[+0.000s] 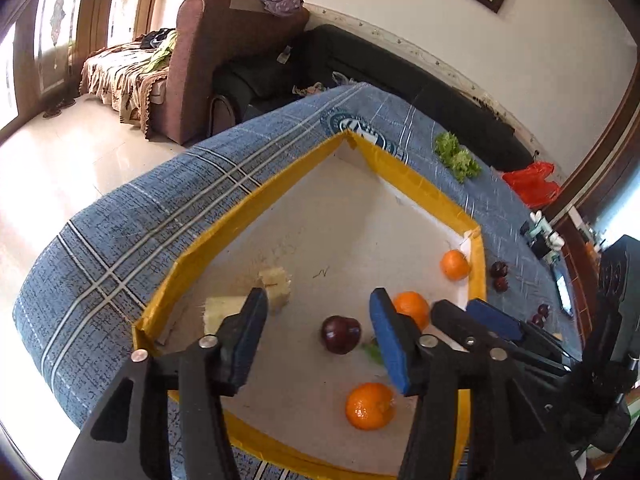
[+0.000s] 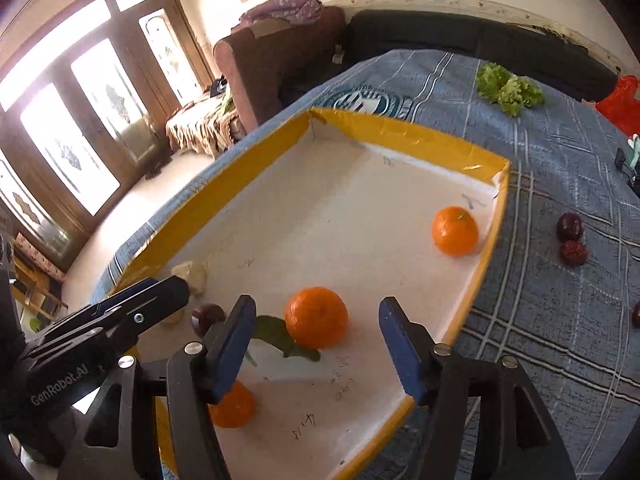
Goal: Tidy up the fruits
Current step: 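Carry both to the tray and open both grippers to release them, then grasp another plum with the left gripper while the right grasps a white yam chunk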
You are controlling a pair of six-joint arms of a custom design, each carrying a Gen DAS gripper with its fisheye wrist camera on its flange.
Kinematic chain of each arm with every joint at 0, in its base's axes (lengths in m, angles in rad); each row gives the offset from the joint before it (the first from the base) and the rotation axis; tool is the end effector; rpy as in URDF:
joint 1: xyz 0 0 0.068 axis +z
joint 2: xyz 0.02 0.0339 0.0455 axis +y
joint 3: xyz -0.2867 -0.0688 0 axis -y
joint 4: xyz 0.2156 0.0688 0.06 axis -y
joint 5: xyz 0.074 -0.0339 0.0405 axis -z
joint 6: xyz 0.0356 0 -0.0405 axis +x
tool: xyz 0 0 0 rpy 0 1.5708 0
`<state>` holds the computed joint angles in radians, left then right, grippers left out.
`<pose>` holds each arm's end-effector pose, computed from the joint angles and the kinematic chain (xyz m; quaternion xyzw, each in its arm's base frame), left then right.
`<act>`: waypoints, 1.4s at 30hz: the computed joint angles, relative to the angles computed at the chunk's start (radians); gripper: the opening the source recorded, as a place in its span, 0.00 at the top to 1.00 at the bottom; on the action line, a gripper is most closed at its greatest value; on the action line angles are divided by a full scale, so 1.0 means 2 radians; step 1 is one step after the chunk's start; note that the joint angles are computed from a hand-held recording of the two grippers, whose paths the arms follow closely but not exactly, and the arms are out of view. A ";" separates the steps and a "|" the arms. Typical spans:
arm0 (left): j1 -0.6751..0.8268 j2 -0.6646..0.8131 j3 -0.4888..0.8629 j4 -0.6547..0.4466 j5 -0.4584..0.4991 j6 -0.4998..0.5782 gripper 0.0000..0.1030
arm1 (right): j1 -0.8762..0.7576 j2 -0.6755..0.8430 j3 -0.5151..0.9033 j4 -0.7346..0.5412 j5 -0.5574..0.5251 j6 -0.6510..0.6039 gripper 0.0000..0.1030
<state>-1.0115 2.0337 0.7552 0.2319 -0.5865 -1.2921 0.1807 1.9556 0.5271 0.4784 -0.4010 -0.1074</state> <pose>0.1862 -0.2604 0.0911 -0.2035 0.9051 -0.1130 0.3560 0.2726 0.0639 0.0875 -0.1941 0.9148 0.2005 0.2921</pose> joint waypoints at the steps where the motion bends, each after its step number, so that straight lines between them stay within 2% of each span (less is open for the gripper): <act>1: -0.004 -0.013 -0.008 -0.002 -0.010 -0.007 0.44 | -0.012 -0.011 -0.007 0.002 -0.007 -0.002 0.32; 7: -0.029 -0.078 -0.039 -0.030 -0.060 -0.057 0.32 | -0.130 -0.063 -0.029 -0.026 -0.060 -0.039 0.32; 12: -0.049 -0.095 -0.032 -0.040 -0.074 -0.056 0.30 | -0.275 -0.074 -0.009 -0.089 -0.109 -0.096 0.32; 18: -0.069 -0.067 0.024 -0.052 -0.060 -0.010 0.29 | -0.450 -0.047 0.053 -0.159 -0.134 -0.173 0.33; 24: -0.083 0.007 0.137 -0.072 -0.017 0.067 0.29 | -0.554 0.017 0.162 -0.225 -0.145 -0.175 0.33; 28: -0.090 0.053 0.208 -0.099 0.011 0.100 0.29 | -0.554 0.068 0.223 -0.252 -0.142 -0.155 0.33; 33: -0.092 0.084 0.264 -0.139 0.021 0.112 0.29 | -0.513 0.120 0.268 -0.239 -0.117 -0.121 0.33; 38: -0.091 0.101 0.296 -0.164 0.021 0.120 0.29 | -0.477 0.149 0.279 -0.202 -0.084 -0.103 0.35; 42: -0.086 0.127 0.344 -0.191 0.031 0.137 0.29 | -0.459 0.174 0.296 -0.204 -0.062 -0.107 0.40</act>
